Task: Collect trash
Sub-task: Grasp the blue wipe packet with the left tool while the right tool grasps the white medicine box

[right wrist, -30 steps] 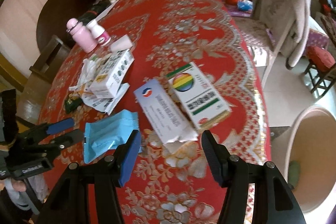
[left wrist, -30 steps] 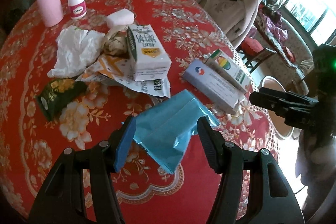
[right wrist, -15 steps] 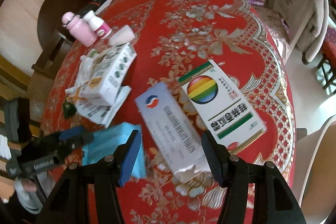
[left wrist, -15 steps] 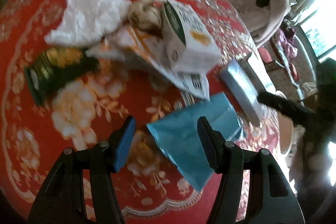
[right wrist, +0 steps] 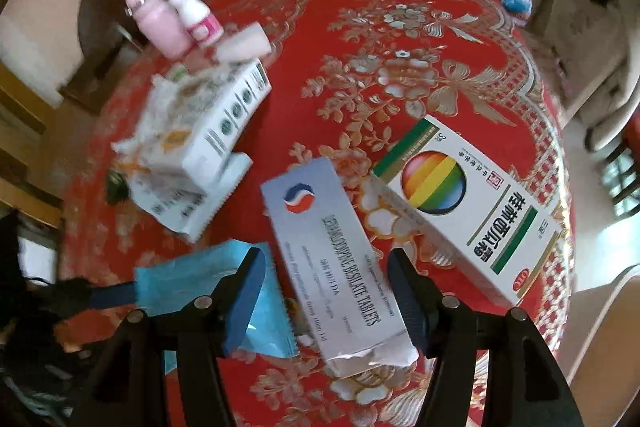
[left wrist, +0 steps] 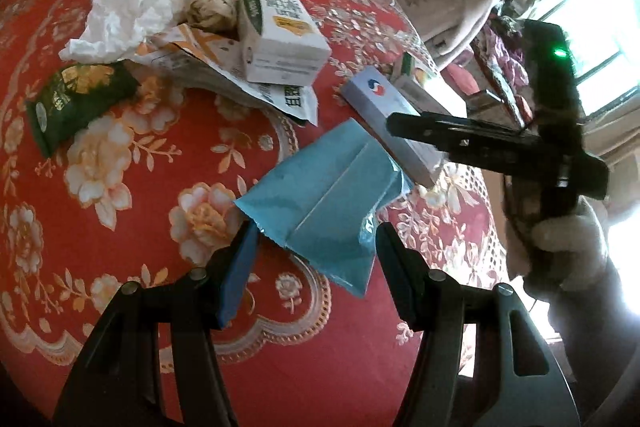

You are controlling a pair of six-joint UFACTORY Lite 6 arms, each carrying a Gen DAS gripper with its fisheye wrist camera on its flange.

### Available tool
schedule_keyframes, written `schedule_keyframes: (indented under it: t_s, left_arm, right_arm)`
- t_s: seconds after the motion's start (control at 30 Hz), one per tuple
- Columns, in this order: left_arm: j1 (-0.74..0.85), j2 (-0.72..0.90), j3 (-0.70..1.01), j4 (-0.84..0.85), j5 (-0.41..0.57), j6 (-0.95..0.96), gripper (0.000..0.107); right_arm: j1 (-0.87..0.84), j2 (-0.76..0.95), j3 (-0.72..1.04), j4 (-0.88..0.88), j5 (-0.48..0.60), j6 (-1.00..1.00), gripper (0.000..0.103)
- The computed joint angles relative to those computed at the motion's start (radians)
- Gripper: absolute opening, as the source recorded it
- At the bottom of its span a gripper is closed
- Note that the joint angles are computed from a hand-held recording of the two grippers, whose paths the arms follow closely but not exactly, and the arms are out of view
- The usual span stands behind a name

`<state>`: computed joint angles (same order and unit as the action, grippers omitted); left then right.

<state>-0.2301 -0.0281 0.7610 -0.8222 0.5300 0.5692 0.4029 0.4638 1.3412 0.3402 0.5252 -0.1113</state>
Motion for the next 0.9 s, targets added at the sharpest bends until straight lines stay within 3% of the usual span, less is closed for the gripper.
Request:
schedule_keyframes:
  t_s: [0.1, 0.23, 0.5, 0.6, 0.73, 0.9]
  left_arm:
    - [-0.021, -0.008, 0.016, 0.043, -0.013, -0.041, 0.060]
    - [-0.067, -0.021, 0.052, 0.174, -0.058, -0.127, 0.066]
    - [-0.155, 0.156, 0.195, 0.257, -0.087, -0.112, 0.067]
    - [-0.189, 0.238, 0.260, 0.304, -0.074, -0.120, 0.067]
    - [-0.234, 0.300, 0.311, 0.421, -0.086, -0.211, 0.067]
    - [-0.224, 0.345, 0.353, 0.452, -0.070, -0.296, 0.066]
  right_arm:
    - [-0.028, -0.037, -0.054, 0.068, -0.009, -0.045, 0.048]
    - [-0.059, -0.148, -0.167, 0.023, -0.006, 0.013, 0.045]
    - [-0.115, -0.342, -0.392, 0.064, 0.008, 0.042, 0.046]
    - [-0.110, -0.383, -0.443, 0.067, -0.013, 0.062, 0.050]
    - [-0.079, -0.395, -0.459, 0.013, -0.047, 0.136, 0.058]
    - [-0.044, -0.370, -0.446, -0.083, -0.101, 0.252, 0.057]
